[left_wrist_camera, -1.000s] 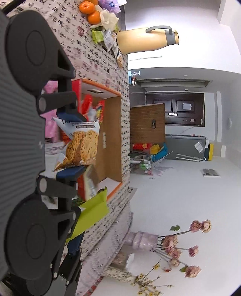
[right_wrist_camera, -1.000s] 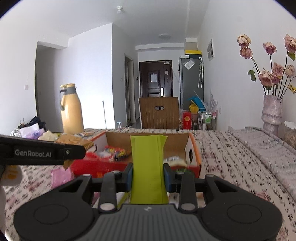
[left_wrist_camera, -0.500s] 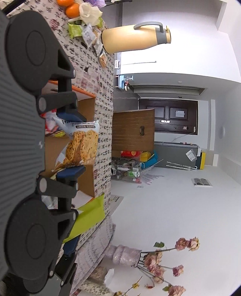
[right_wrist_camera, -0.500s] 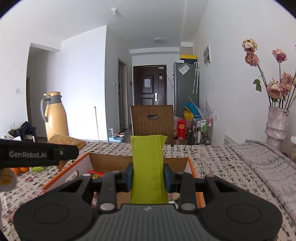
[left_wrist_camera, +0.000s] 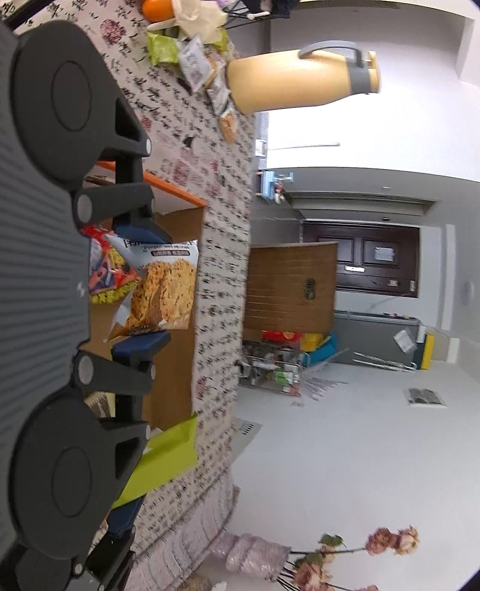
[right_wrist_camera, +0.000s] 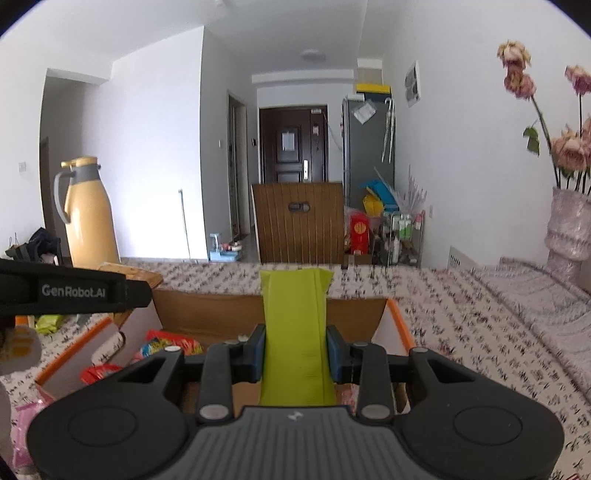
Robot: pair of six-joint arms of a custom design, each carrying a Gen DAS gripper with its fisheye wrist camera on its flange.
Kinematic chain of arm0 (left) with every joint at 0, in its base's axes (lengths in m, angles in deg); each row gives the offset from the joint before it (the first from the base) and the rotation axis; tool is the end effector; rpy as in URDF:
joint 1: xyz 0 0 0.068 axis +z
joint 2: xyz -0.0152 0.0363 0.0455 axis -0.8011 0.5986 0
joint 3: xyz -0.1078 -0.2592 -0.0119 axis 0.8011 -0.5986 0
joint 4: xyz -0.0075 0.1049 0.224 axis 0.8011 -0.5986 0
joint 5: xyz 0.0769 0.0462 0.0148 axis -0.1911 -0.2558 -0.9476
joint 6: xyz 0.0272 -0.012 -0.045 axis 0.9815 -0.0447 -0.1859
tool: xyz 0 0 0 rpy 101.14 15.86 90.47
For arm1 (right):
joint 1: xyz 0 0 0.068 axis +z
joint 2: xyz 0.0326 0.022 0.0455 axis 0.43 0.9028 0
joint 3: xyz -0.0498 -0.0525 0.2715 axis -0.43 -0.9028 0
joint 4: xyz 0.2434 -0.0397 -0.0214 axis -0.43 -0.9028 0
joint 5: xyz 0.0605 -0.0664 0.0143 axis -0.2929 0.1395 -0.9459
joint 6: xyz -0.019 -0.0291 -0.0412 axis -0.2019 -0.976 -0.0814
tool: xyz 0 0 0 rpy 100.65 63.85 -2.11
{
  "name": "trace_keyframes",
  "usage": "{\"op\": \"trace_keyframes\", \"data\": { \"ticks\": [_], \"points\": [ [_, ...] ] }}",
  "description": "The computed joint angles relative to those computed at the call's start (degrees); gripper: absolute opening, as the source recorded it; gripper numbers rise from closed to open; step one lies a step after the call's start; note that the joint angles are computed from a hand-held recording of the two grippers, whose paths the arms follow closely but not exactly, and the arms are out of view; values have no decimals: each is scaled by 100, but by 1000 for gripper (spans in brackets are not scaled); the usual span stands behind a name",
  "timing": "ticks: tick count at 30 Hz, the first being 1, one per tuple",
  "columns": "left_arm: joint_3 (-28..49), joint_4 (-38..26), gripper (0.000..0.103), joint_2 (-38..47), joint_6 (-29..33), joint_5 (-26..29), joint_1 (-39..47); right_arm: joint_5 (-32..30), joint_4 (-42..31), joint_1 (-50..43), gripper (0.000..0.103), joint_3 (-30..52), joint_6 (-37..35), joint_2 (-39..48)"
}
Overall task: Organize snacks
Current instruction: 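Open both grippers to drop the packets into the box, then move both open grippers back toward the snack pile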
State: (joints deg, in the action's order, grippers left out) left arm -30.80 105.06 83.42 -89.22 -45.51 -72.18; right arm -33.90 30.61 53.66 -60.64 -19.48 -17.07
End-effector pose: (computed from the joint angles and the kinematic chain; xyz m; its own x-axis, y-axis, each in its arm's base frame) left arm 0.2301 -0.0849 0.1672 -0.4412 0.1506 -0.8847 0.4496 0.8902 -0.0727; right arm 0.1533 0.0553 0.1346 -0.3636 0.1591 -0.9179 0.3242 0.9453 0.0354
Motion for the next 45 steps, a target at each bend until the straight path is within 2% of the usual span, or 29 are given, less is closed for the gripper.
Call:
{"op": "trace_keyframes", "data": {
  "ticks": [2, 8, 10, 15, 16, 17, 18, 19, 21, 24, 45],
  "points": [
    [64, 23, 51, 219, 22, -34, -8, -192, 151, -183, 32, -16, 2, 209],
    [0, 124, 52, 343, 83, -22, -26, -85, 296, -114, 32, -71, 99, 440],
    [-45, 161, 56, 291, 83, -14, -17, -69, 262, -110, 33, -65, 125, 432],
    [-115, 284, 75, 231, -2, -86, 2, -69, 230, -145, 34, -95, 191, 420],
    [-122, 293, 80, 216, -19, -87, 9, 0, 159, -84, 39, -110, 246, 348],
    [-127, 299, 91, 203, -40, -118, 6, -2, 127, -91, 44, -128, 257, 287],
    [-159, 354, 100, 186, -74, -194, -13, 11, 135, -92, 59, -150, 263, 246],
    [-211, 448, 102, 165, -100, -275, -39, 63, 146, -67, 79, -174, 291, 212],
    [-235, 439, 103, 108, -130, -277, -27, 126, 218, -29, 96, -231, 317, 155],
    [-229, 371, 103, 62, -148, -262, -28, 76, 145, -43, 103, -257, 370, 13],
    [-270, 232, 103, -165, -192, -308, -89, 304, -182, 143, 103, -158, 419, -94]
  ]
}}
